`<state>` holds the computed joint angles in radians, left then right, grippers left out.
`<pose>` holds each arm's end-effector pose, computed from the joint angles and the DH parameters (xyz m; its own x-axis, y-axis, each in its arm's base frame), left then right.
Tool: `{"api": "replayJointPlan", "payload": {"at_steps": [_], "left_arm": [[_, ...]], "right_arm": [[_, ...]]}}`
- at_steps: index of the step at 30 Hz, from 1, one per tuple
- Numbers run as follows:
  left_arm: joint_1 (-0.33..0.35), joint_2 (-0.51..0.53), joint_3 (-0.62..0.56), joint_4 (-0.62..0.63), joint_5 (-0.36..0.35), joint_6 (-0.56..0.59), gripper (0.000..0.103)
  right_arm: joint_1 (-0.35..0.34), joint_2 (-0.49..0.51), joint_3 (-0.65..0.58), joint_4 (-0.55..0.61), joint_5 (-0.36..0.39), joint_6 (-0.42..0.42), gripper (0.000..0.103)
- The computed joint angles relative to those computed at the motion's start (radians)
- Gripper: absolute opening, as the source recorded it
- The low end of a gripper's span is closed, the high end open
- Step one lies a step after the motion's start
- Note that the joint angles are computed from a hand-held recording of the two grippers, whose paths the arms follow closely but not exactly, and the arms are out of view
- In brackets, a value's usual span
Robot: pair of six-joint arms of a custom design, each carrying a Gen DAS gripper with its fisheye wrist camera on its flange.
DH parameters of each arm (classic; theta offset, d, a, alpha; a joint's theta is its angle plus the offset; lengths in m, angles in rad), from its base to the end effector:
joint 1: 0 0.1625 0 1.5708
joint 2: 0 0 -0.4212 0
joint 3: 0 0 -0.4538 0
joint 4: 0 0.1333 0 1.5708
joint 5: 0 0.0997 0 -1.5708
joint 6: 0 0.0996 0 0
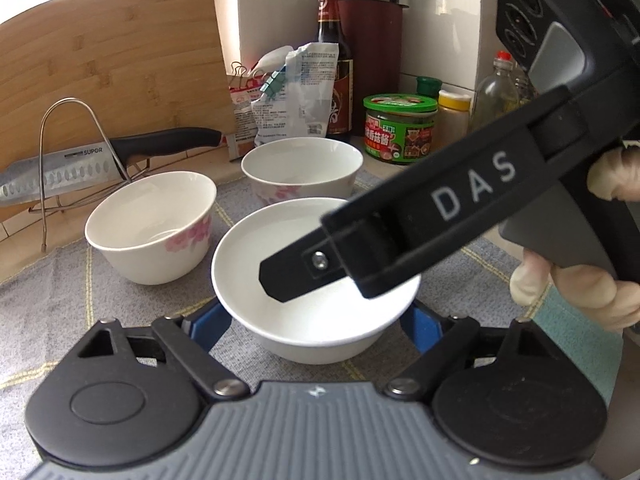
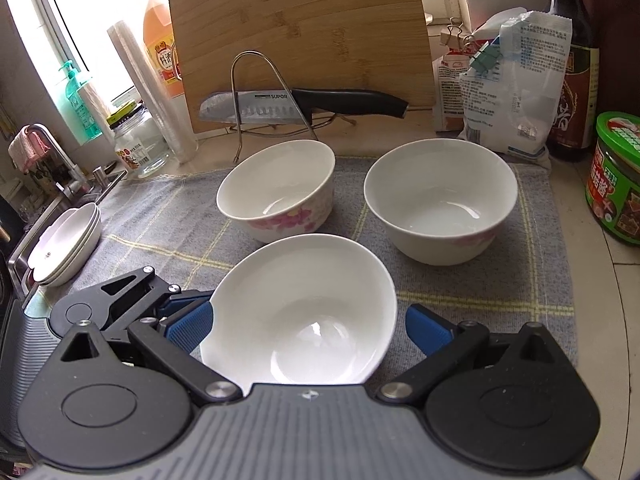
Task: Organize plates and bowls
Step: 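Lift the white bowl off the towel with the left tool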
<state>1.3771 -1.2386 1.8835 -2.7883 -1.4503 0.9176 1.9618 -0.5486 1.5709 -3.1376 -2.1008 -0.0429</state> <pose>0.0199 -0.6534 0.2588 -0.4712 0.7323 -0.4917 0.8819 0.4002 -0.2490 0.3533 -0.6394 -0.0269 -0.8827 -0.1206 0.4542 -0.3642 0.7864 -0.4990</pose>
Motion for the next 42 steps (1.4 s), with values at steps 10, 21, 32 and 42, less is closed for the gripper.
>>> {"api": "replayJointPlan", "payload": {"at_steps": [10, 21, 32, 42], "left_arm": [[0.002, 0.001, -0.003, 0.007, -0.004, 0.007, 0.09], [0.0, -0.02, 0.001, 0.025, 0.006, 0.01, 0.09], [0.013, -0.085, 0.005, 0.057, 0.028, 0.005, 0.09], [0.05, -0.136, -0.004, 0.072, 0.039, 0.016, 0.09]], "right_arm": [[0.0, -0.007, -0.008, 0.035, 0.017, 0.011, 0.095], [0.018, -0.003, -0.026, 0.069, 0.005, 0.013, 0.095], [0.054, 0.025, -0.073, 0.118, 0.04, 0.004, 0.095], [0.087, 0.097, -0.168, 0.178, 0.075, -0.007, 0.095]]}}
